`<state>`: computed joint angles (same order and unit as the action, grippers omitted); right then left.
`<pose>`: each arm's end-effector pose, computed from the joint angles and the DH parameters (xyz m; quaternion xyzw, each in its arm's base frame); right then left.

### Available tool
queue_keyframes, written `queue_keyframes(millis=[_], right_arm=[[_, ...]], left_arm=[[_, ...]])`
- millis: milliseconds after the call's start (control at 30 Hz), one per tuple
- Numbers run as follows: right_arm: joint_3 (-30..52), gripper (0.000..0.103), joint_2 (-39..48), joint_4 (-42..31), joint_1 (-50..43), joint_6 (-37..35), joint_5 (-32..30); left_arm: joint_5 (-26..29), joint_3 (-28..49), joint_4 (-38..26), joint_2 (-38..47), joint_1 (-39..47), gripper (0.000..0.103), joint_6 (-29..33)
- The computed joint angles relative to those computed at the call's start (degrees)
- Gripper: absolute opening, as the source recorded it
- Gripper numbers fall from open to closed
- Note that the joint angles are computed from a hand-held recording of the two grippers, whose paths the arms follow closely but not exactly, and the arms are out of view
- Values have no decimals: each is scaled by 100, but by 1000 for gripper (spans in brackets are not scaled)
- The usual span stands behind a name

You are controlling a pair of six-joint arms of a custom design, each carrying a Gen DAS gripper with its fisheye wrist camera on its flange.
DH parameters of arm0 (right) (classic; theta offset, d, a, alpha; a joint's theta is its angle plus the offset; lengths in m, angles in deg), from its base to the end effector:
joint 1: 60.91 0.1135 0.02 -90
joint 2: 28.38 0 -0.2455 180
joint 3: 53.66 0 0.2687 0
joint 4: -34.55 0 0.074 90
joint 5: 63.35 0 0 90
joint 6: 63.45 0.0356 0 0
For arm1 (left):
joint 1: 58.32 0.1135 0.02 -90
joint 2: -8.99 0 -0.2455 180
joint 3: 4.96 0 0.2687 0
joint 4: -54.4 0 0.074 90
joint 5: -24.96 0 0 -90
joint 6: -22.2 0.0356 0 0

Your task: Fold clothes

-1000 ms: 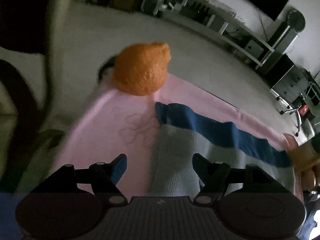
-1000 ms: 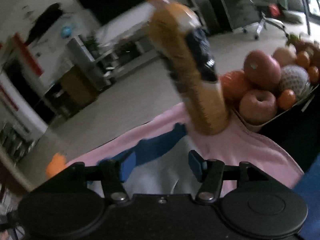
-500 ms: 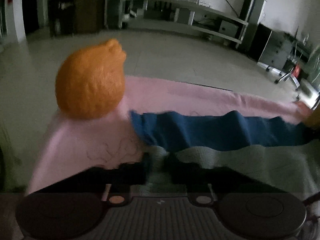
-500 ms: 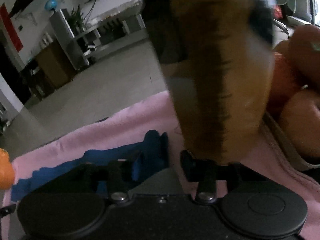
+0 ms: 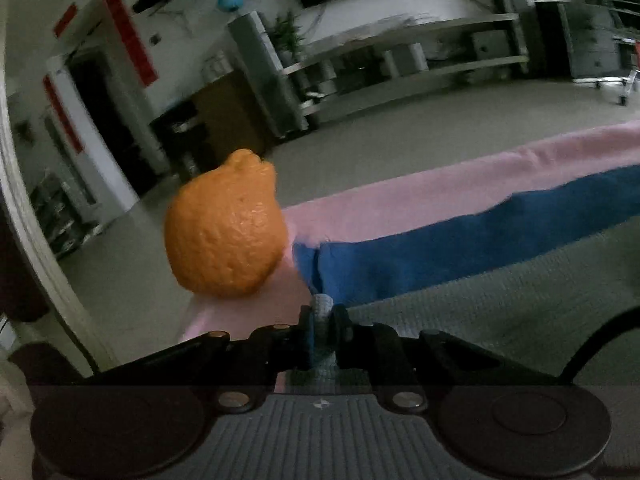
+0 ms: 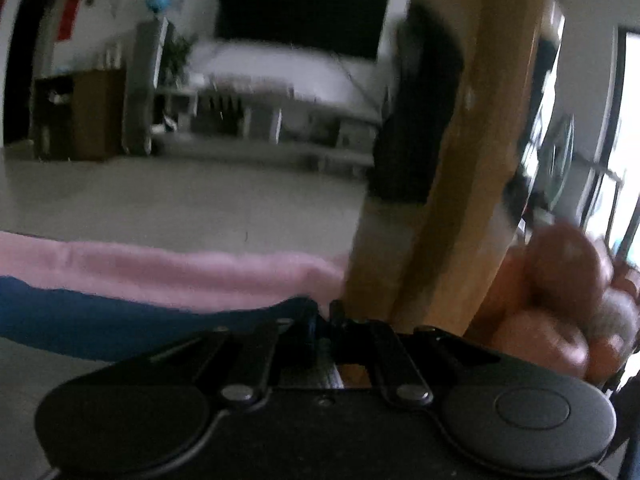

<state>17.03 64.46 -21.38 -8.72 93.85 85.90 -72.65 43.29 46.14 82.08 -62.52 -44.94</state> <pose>0.2081 0.2183 0.1672 0.1646 0.8503 -0.1698 0.4702 0.2836 -0.0161 0.1758 0.1745 0.8603 0.1346 0.4596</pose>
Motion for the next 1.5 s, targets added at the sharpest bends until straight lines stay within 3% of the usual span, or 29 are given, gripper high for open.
queue_keyframes(millis=[133, 200, 333, 400, 467, 500, 567, 633, 667, 700, 767, 867, 967, 1033, 1067, 1167, 1233, 1267, 1300, 1433, 1500], right_arm=[[-458, 9, -610, 471, -297, -191, -959], [-592, 33, -1114, 245, -45, 164, -955], [-69, 42, -1955, -1868, 1030, 1786, -598], [297, 61, -2290, -3123, 1766, 2962, -594], [640, 69, -2387, -4323, 2592, 4384, -631], [656, 70, -2504, -4574, 2892, 4883, -690], [388, 70, -2807, -4632, 3333, 5685, -765], [-287, 57, -3215, -4287, 3473, 6042, -854], [-637, 35, -3460, -3944, 3351, 5860, -970], [-946, 25, -3706, -3494, 3105, 5442, -1211], [-1422, 26, -4016, -2783, 2666, 4789, -1445], [-1747, 38, -3944, -1955, 2017, 3792, -1566], [-1998, 38, -3893, -1291, 1582, 3251, -1645], [-2194, 12, -3891, -818, 1357, 2919, -1965], [-2084, 5, -3675, -840, 1306, 2788, -2040], [-1148, 4, -2458, -1849, 1349, 2715, -1785], [-1035, 5, -2171, -1955, 1352, 2800, -1709], [-937, 9, -2019, -2053, 1351, 2853, -1691], [-815, 19, -1914, -2210, 1367, 2973, -1717], [-689, 29, -2298, -2929, 1804, 4190, -1758], [-748, 30, -2703, -3478, 2334, 5252, -1621]], left_arm=[[87, 534, -1244, -272, 151, 23, -262], [582, 741, -2080, -794, 546, 25, -339], [1893, 1237, -3874, -1827, 1671, 28, -139], [2615, 1407, -4748, -2188, 2300, 27, 179], [3294, 1476, -5517, -2313, 2950, 27, 676], [3515, 1391, -5692, -2336, 3189, 27, 817], [3551, 1130, -5690, -2365, 3259, 23, 840], [3209, 882, -5505, -2451, 2851, 19, 778], [3080, 730, -5372, -2584, 2629, 19, 790], [3003, 614, -5285, -2672, 2449, 19, 820], [2946, 447, -5173, -2743, 2191, 21, 894], [2458, 92, -4700, -2693, 1878, 21, 793], [2171, -74, -4440, -2654, 1742, 23, 773], [2143, -57, -4459, -2681, 1749, 23, 742], [2131, -71, -4434, -2692, 1755, 25, 738], [2065, -154, -4326, -2750, 1741, 26, 757], [2024, -176, -4315, -2788, 1752, 28, 754], [2011, -178, -4319, -2800, 1764, 29, 756], [1997, -180, -4323, -2811, 1776, 29, 759], [2141, 101, -4800, -2819, 2097, 26, 712], [2379, 255, -5161, -2999, 2393, 26, 797]])
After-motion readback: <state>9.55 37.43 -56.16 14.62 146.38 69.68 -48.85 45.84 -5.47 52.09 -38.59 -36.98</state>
